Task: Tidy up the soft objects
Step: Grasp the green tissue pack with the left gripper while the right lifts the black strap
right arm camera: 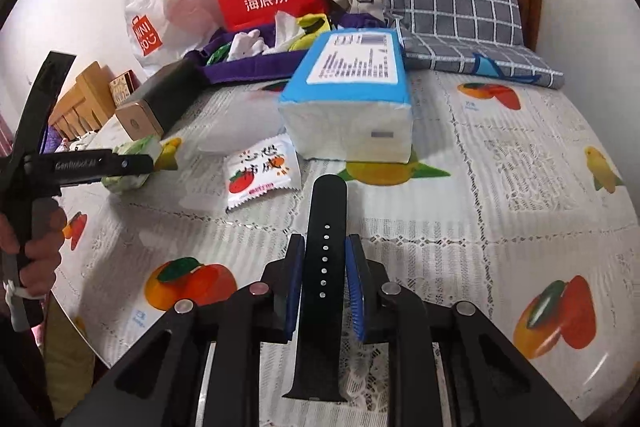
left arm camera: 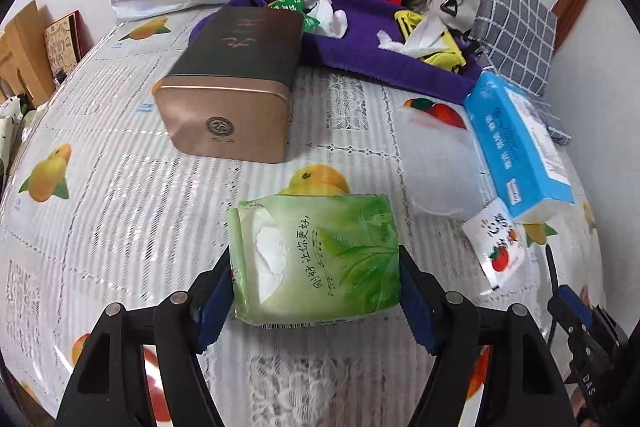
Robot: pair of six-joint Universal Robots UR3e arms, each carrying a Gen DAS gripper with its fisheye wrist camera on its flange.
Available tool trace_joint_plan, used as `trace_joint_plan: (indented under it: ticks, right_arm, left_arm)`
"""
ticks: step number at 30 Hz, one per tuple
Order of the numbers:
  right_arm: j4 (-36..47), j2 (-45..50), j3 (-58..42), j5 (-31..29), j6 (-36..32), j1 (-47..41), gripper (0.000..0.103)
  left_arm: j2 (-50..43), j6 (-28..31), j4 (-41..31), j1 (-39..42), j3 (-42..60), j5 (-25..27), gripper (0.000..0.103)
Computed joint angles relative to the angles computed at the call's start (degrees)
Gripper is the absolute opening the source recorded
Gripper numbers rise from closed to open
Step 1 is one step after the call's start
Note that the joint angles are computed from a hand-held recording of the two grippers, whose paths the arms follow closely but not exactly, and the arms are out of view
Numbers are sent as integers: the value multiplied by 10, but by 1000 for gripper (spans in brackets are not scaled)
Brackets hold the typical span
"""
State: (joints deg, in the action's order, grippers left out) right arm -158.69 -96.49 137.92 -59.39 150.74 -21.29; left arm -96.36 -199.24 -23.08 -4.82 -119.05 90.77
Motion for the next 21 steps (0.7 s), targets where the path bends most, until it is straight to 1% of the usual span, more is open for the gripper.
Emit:
trace_joint_plan:
  ticks: [3,10,11,12,15,16,21]
  right_arm:
    - [32,-21,-13,3,4,2,21]
    - [85,-51,-60,7,30,15,20]
    - [86,-49,-73,1,38,23,17]
    - [89,-47,-83,-4,43,30,9]
    - [90,-41,-110,-5,64,43,9]
    - [86,-33,-121,-9,68,52,7]
    - [80,13,-152,-41,80,82,7]
  left_arm:
    - [33,6,-4,13,-18,-16,72]
    - [101,29,-29,33,-33,-34,72]
    - [106,31,-32,35,-32,-35,72]
    - [111,32,-36,35,-30,-35,72]
    - [124,40,-47,39,-24,-38,72]
    - [127,43,-51,40,-21,-40,72]
    - [139,54,-65,45,-12,-45,72]
